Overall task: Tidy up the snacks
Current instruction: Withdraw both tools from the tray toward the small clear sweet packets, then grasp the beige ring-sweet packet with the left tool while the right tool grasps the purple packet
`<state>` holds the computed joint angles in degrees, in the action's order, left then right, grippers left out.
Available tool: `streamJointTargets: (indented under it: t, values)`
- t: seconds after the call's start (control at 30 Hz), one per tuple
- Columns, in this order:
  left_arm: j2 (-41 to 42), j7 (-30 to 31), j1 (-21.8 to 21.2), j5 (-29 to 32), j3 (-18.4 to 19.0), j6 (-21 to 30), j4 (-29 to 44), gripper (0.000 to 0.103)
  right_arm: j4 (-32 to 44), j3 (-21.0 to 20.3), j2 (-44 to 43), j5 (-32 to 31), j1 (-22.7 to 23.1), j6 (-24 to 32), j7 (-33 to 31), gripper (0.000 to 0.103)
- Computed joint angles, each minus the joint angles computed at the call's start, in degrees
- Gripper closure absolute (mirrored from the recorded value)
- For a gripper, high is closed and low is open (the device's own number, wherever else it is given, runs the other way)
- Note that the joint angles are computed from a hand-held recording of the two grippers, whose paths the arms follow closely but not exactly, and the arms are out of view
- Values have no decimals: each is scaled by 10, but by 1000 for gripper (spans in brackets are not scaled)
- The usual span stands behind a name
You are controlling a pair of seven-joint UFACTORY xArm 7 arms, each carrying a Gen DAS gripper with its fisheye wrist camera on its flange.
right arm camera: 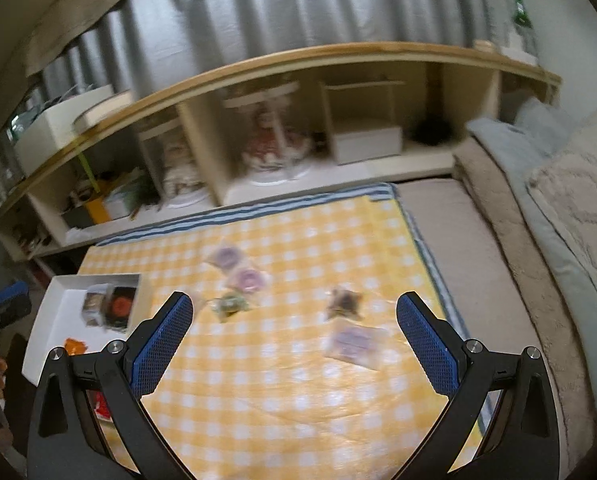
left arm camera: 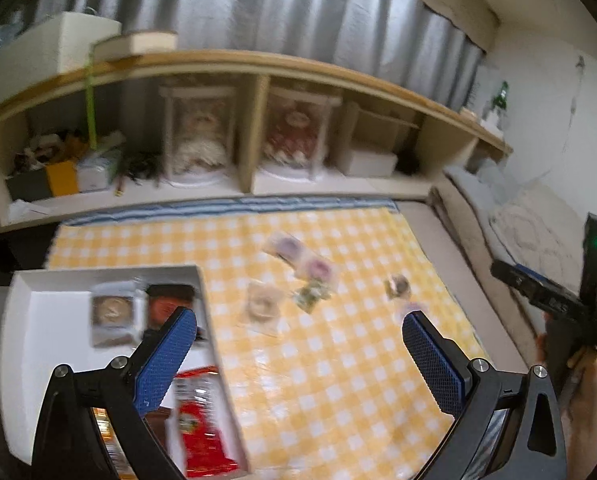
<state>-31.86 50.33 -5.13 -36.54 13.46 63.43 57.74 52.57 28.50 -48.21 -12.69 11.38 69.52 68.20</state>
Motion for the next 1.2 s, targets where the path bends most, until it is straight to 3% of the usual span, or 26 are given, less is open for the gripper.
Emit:
streamJointTargets:
  t: [0.2,0.27,0.37,0.47,0.5,0.6,0.67,0.73,0.87,0.93,1.0,1.07,1.2]
  values:
    - [31,-2,-23,-24,-38,-87,-13,0,-81,-19,-69,-9,1,-23,6,0]
    - [58,-11,-32,-30,-42,-94,0,0,-104,-24,-82,-14,-3,-28,1,0]
    - [123,-50,-30,0,-72,-106,41,0,-116,-34,-77,-14,-10,8,-22,0]
    - [176,-29,-38,27,-98,-115,78,0,-158,-67,-99,5,-4,-1,-23,0]
    - [191,-31,-37,50,-112,-126,87,0,-174,-75,-111,10,-3,-9,-21,3]
    - [231,-40,-41,141,-153,-162,102,0,-207,-94,-119,24,-9,-16,-26,37]
    - [262,-59,-46,200,-173,-177,114,0,-245,-117,-133,40,-3,-57,-31,52]
    - [282,-80,-54,248,-186,-180,123,0,-263,-126,-130,53,-3,-81,-38,74]
    - [347,-151,-72,360,-202,-172,164,0,-290,-135,-96,72,3,-128,-62,84]
    - [383,-170,-79,382,-203,-147,195,1,-294,-138,-75,79,9,-141,-75,85]
    - [408,-192,-88,408,-201,-135,214,12,-295,-141,-55,86,17,-147,-91,86]
    - [431,-206,-95,425,-200,-124,234,17,-296,-149,-43,99,28,-144,-106,86]
    - [470,-230,-107,443,-197,-117,267,19,-284,-160,-37,123,50,-119,-138,86]
